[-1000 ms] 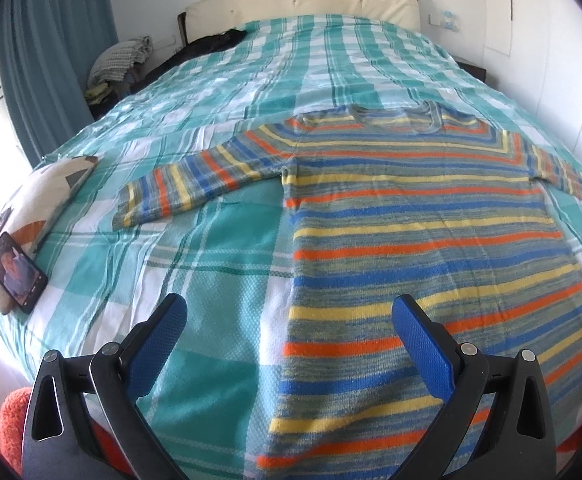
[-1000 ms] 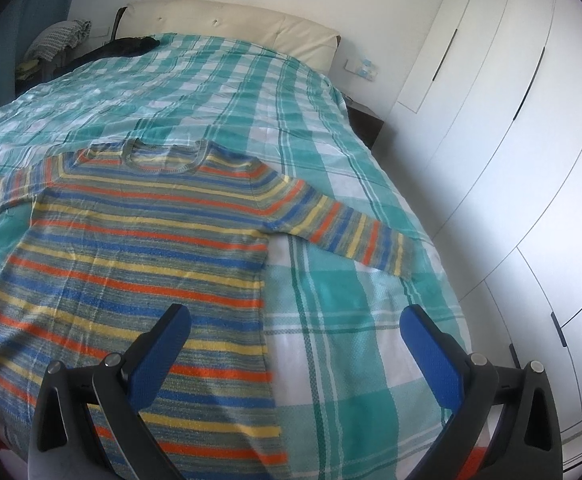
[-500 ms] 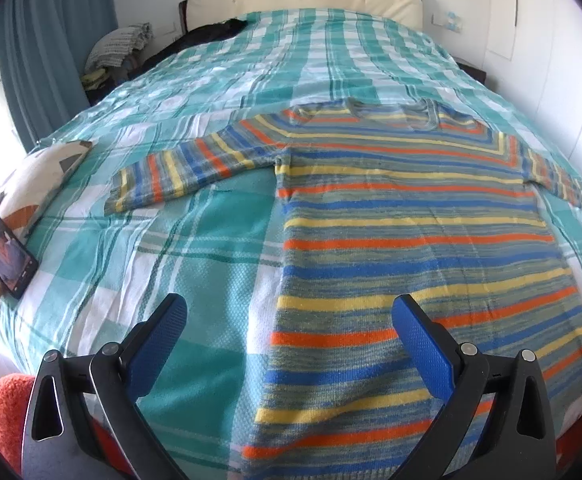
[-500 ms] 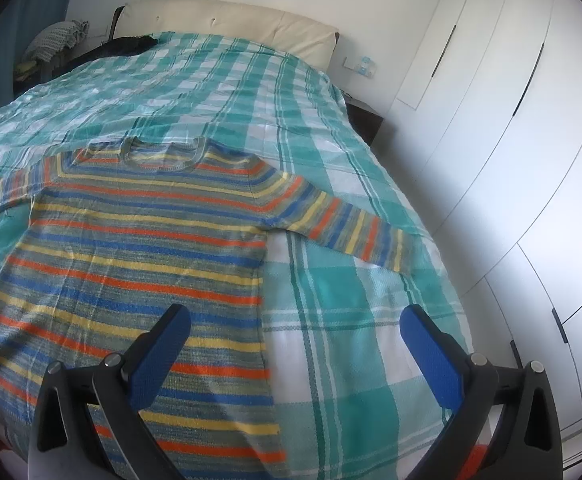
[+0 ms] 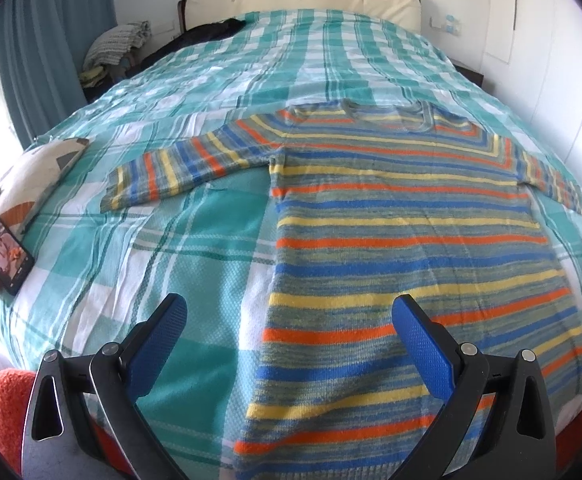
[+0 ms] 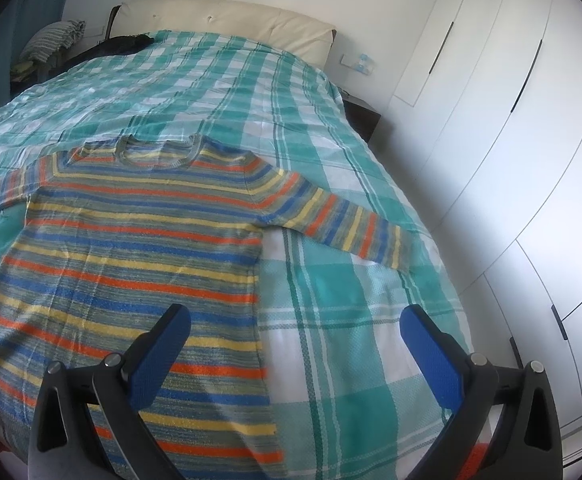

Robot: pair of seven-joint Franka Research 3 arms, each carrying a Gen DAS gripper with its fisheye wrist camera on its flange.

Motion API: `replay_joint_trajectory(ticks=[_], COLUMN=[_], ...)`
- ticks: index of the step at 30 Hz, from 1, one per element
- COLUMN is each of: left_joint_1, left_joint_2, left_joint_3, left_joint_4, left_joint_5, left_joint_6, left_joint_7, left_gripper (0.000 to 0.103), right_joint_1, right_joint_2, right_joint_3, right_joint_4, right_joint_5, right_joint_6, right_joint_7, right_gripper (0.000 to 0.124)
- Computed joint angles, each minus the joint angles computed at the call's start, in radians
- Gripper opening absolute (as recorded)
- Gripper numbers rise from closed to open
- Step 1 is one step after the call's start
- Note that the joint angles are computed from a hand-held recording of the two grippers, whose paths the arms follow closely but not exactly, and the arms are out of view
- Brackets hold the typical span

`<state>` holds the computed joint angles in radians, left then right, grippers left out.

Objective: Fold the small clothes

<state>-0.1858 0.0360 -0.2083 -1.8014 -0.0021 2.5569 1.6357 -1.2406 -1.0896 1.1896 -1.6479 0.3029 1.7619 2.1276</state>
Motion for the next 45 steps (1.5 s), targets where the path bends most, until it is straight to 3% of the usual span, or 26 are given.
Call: replay_joint_trajectory(ticks=[6, 10, 15, 17, 19, 21, 24, 26, 29, 32, 34, 36, 38, 40, 43, 45], left_joint_1=[-0.001, -0.001, 0.005, 0.008, 0.012, 0.015, 0.016, 0.014, 0.008, 0.003, 0.001, -0.001, 0.000, 0.003, 0.008, 0.012], left_joint_2=[0.012, 0.026, 0.040, 0.040, 0.042, 0.051, 0.067, 0.074, 0.074, 0.084, 0.098, 0.109, 0.112, 0.111, 0.106, 0.107], left_joint_3=[0.001, 0.003, 0.007, 0.009, 0.010, 0.011, 0.010, 0.009, 0.011, 0.012, 0.012, 0.012, 0.011, 0.009, 0.006, 0.003], left_joint_4=[0.000, 0.005, 0.018, 0.015, 0.015, 0.027, 0.045, 0.051, 0.046, 0.050, 0.064, 0.076, 0.080, 0.077, 0.070, 0.073], left_joint_5=[0.042, 0.097, 0.129, 0.140, 0.137, 0.131, 0.132, 0.143, 0.189, 0.228, 0.240, 0.247, 0.242, 0.234, 0.214, 0.187], left_joint_6=[-0.006, -0.019, -0.031, -0.024, -0.025, -0.040, -0.062, -0.067, -0.065, -0.080, -0.101, -0.114, -0.114, -0.107, -0.093, -0.090], left_joint_7=[-0.020, -0.051, -0.077, -0.089, -0.096, -0.106, -0.124, -0.137, -0.160, -0.178, -0.187, -0.197, -0.199, -0.192, -0.173, -0.155], left_gripper=[0.102, 0.102, 0.102, 0.102, 0.102, 0.102, 0.102, 0.102, 0.102, 0.102, 0.102, 0.102, 0.102, 0.102, 0.102, 0.102], right_joint_1=[0.006, 0.048, 0.285, 0.365, 0.397, 0.418, 0.482, 0.521, 0.537, 0.645, 0.602, 0.547, 0.509, 0.553, 0.538, 0.565], right_joint_2=[0.004, 0.039, 0.195, 0.190, 0.142, 0.124, 0.254, 0.333, 0.413, 0.545, 0.590, 0.608, 0.595, 0.590, 0.571, 0.605], right_joint_3=[-0.004, -0.006, -0.067, -0.149, -0.232, -0.320, -0.468, -0.548, -0.593, -0.675, -0.659, -0.617, -0.601, -0.647, -0.626, -0.620], right_joint_4=[-0.017, -0.078, -0.393, -0.532, -0.648, -0.763, -0.850, -0.882, -0.899, -0.872, -0.836, -0.817, -0.814, -0.832, -0.771, -0.683], right_joint_5=[0.005, 0.024, 0.193, 0.233, 0.248, 0.304, 0.406, 0.453, 0.451, 0.491, 0.381, 0.269, 0.180, 0.214, 0.085, 0.009], right_joint_6=[0.002, 0.070, 0.402, 0.524, 0.649, 0.826, 0.989, 1.023, 1.052, 1.113, 1.046, 1.003, 0.944, 0.970, 0.956, 0.985], right_joint_7=[0.016, 0.017, -0.031, -0.034, -0.010, 0.015, -0.014, -0.013, 0.010, -0.067, -0.010, 0.080, 0.177, 0.190, 0.230, 0.187], right_gripper=[0.103, 0.103, 0.101, 0.100, 0.100, 0.101, 0.103, 0.103, 0.101, 0.081, 0.076, 0.063, 0.007, 0.007, 0.007, 0.007])
